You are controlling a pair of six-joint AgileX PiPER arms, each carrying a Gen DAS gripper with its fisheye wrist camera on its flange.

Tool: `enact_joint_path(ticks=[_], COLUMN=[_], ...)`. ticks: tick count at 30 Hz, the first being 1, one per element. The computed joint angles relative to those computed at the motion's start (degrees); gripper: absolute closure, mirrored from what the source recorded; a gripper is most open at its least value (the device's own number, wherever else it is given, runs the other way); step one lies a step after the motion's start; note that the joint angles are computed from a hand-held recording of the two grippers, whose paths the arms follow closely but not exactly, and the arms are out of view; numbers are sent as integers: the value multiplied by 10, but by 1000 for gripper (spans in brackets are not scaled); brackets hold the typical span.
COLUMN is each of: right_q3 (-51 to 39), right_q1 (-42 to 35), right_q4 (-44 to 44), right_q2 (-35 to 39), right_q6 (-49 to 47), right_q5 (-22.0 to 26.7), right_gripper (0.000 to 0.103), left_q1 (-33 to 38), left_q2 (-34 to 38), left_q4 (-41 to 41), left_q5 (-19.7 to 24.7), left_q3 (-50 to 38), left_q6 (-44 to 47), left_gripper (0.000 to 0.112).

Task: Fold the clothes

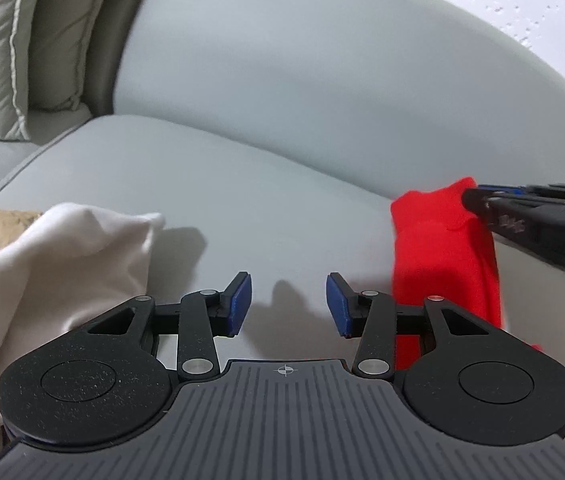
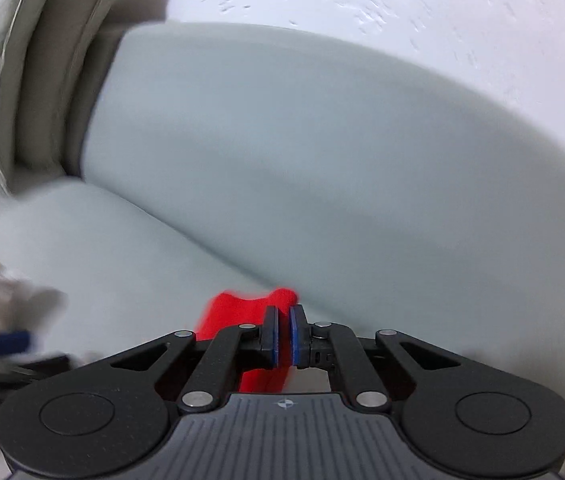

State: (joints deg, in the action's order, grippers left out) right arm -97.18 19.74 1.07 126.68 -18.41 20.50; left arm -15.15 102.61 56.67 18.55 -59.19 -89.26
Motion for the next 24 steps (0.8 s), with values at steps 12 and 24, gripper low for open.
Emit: enact_joint_path(ticks=[12,24], right_q3=[111,394], right_q1=[-40,-187], right_q4=[54,161], right_q2=[-154,-296], right_q6=[22,-4], right_q5=[109,92], right_gripper=[56,56], left_q1=[7,-10], left_q2=[-9,-19], left_q4=[-6,17], left_q5=[-58,-53], left_q3=[25,35], left_q6=[34,20], left_gripper=[67,67])
